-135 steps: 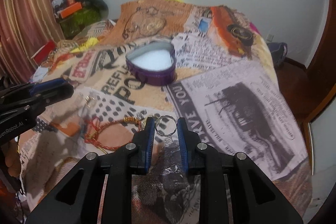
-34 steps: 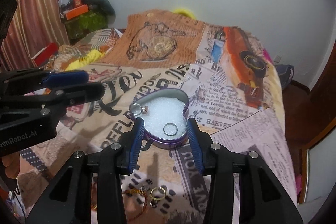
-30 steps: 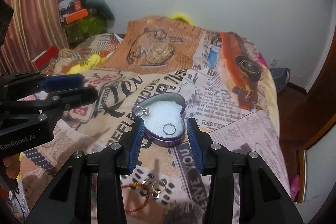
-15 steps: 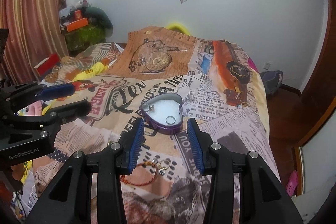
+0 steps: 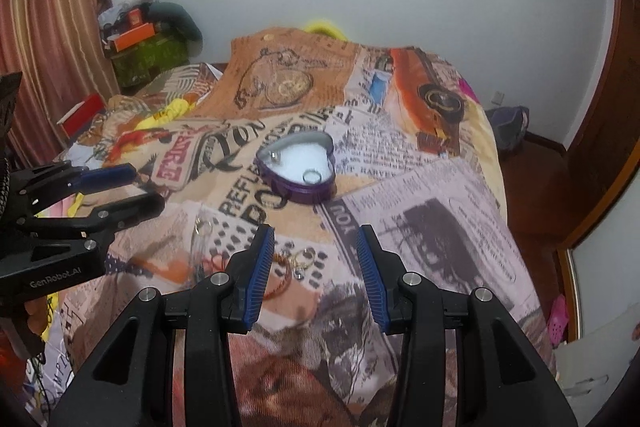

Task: Organize jewelry
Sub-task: 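Withdraw both tools from the tin toward the bracelets, then grasp the blue beaded bracelet with the left tool while the right tool grasps the red-gold bracelet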

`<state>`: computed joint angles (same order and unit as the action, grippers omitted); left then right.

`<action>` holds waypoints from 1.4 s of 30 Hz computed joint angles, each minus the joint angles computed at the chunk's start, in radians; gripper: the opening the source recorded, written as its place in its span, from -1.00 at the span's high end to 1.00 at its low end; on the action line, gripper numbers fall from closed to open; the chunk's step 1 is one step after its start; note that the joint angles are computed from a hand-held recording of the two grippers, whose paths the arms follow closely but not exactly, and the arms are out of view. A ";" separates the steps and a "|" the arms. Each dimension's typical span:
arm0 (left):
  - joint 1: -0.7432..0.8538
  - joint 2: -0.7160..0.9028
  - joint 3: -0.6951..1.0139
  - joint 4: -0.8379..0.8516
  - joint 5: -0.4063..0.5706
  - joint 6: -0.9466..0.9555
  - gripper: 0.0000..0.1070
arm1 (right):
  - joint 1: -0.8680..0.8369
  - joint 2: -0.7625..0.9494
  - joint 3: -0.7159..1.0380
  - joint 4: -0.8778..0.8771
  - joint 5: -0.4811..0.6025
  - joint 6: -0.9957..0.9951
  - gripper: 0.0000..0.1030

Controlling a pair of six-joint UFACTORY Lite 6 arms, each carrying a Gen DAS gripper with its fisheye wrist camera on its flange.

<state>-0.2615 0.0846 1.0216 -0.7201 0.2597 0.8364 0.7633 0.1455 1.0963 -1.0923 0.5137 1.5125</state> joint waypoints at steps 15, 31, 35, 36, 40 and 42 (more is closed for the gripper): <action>-0.033 0.150 -0.022 -0.269 -0.010 0.191 0.34 | -0.013 -0.023 -0.140 0.015 -0.082 0.078 0.24; -0.007 0.150 -0.075 -0.587 0.053 0.524 0.84 | -0.031 0.047 -0.112 0.035 -0.174 0.077 0.24; 0.020 0.121 -0.091 -0.557 0.077 0.480 0.90 | -0.032 0.054 -0.111 0.035 -0.186 0.075 0.24; 0.027 0.107 -0.100 -0.560 0.075 0.479 0.90 | -0.033 0.057 -0.109 0.034 -0.189 0.074 0.24; 0.055 0.029 -0.140 -0.561 0.062 0.490 0.90 | -0.040 0.075 -0.093 0.024 -0.197 0.070 0.24; 0.062 -0.008 -0.154 -0.556 0.052 0.492 0.90 | -0.043 0.085 -0.083 0.007 -0.200 0.080 0.24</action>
<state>-0.1992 0.0769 0.8674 -1.2759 0.3116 1.3283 0.7205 0.2309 1.0128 -1.0855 0.3136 1.5924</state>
